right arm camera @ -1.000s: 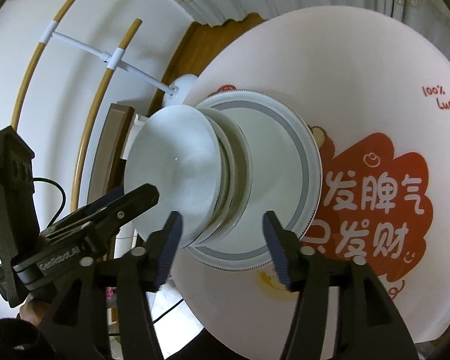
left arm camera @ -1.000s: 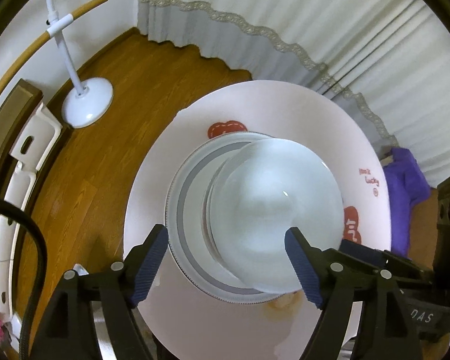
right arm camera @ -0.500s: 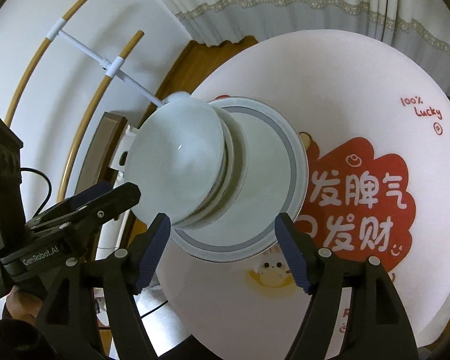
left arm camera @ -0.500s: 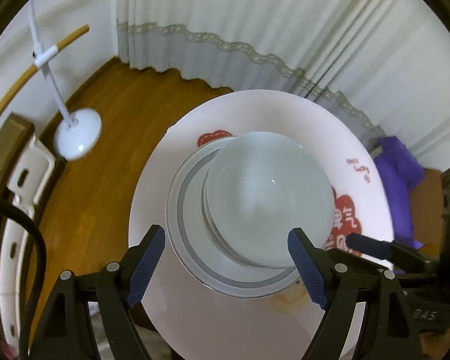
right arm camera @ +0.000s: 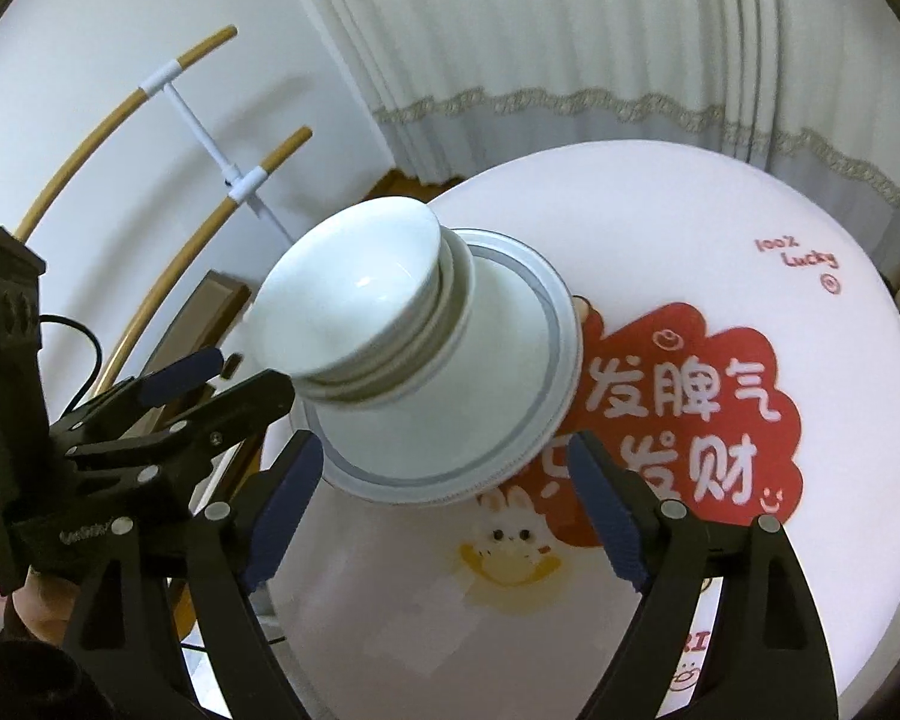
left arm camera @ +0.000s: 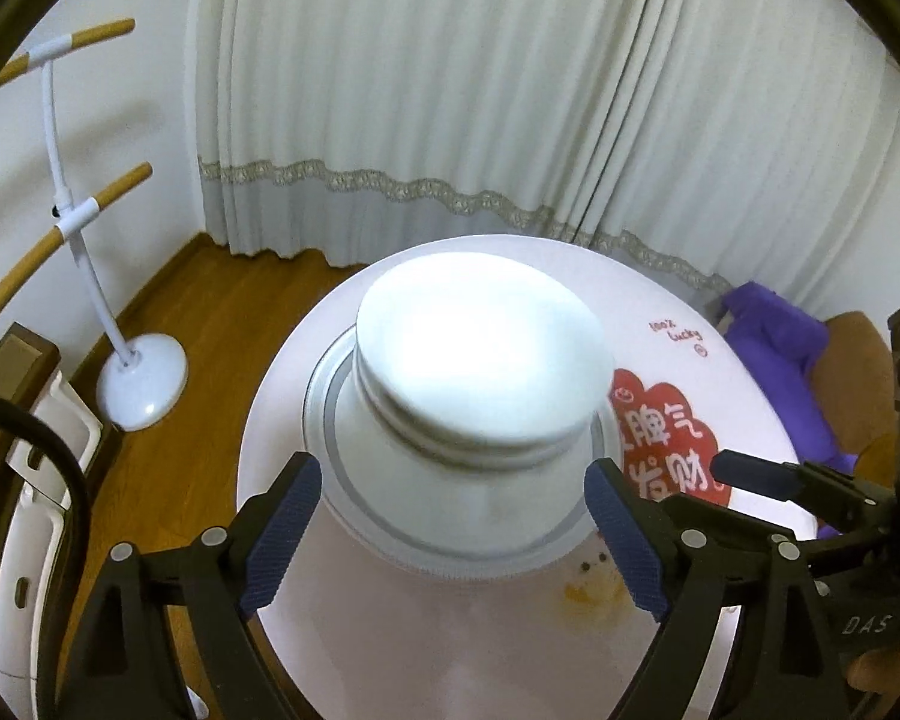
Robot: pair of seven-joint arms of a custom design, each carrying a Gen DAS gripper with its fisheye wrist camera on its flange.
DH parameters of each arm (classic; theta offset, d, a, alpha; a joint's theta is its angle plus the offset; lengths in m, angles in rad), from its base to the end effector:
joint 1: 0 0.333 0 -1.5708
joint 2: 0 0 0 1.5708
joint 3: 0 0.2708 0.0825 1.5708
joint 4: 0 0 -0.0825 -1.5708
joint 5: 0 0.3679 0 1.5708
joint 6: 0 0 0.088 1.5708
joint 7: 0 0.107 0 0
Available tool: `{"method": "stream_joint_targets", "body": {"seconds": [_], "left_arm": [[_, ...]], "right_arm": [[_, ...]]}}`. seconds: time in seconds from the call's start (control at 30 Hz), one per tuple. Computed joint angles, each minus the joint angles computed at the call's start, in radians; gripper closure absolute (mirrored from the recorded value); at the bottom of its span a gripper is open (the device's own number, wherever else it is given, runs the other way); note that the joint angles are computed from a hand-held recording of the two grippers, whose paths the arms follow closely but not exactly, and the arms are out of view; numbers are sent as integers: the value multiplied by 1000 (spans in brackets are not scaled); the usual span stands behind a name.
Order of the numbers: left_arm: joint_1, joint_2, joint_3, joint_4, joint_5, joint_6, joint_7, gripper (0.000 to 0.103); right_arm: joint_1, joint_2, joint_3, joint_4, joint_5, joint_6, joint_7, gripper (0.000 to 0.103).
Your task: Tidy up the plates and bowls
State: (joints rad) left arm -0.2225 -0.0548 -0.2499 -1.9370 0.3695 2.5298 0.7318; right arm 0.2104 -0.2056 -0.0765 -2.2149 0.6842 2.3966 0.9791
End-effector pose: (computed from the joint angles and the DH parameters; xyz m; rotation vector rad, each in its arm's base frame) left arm 0.5117 -0.2687 0.5397 -1.9767 1.7365 -0.8099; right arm 0.5112 0.0726 0.4690 -1.9865 1.4637 -0.0141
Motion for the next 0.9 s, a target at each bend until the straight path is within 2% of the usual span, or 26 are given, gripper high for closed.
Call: {"method": "stream_joint_targets", "body": {"seconds": [0.1, 0.2, 0.4, 0.63, 0.8, 0.9], "left_arm": [[-2, -83, -24, -104, 68, 29, -84, 17], [5, -163, -72, -194, 115, 36, -163, 17], [9, -336, -188, -311, 174, -3, -304, 17], [34, -505, -342, -355, 246, -106, -414, 17], [1, -631, -380, -408, 221, -133, -453, 17], [-1, -709, -425, -425, 215, -165, -466, 17]], "right_arm": [[3, -64, 6, -94, -4, 74, 5, 14], [26, -151, -11, -191, 8, 121, 6, 14], [65, -380, -38, -383, -52, 204, 65, 12], [48, -610, -16, -540, -203, 283, 181, 9], [36, -775, -11, -639, -275, 310, 257, 7], [42, -863, -20, -692, -306, 330, 290, 6]]}}
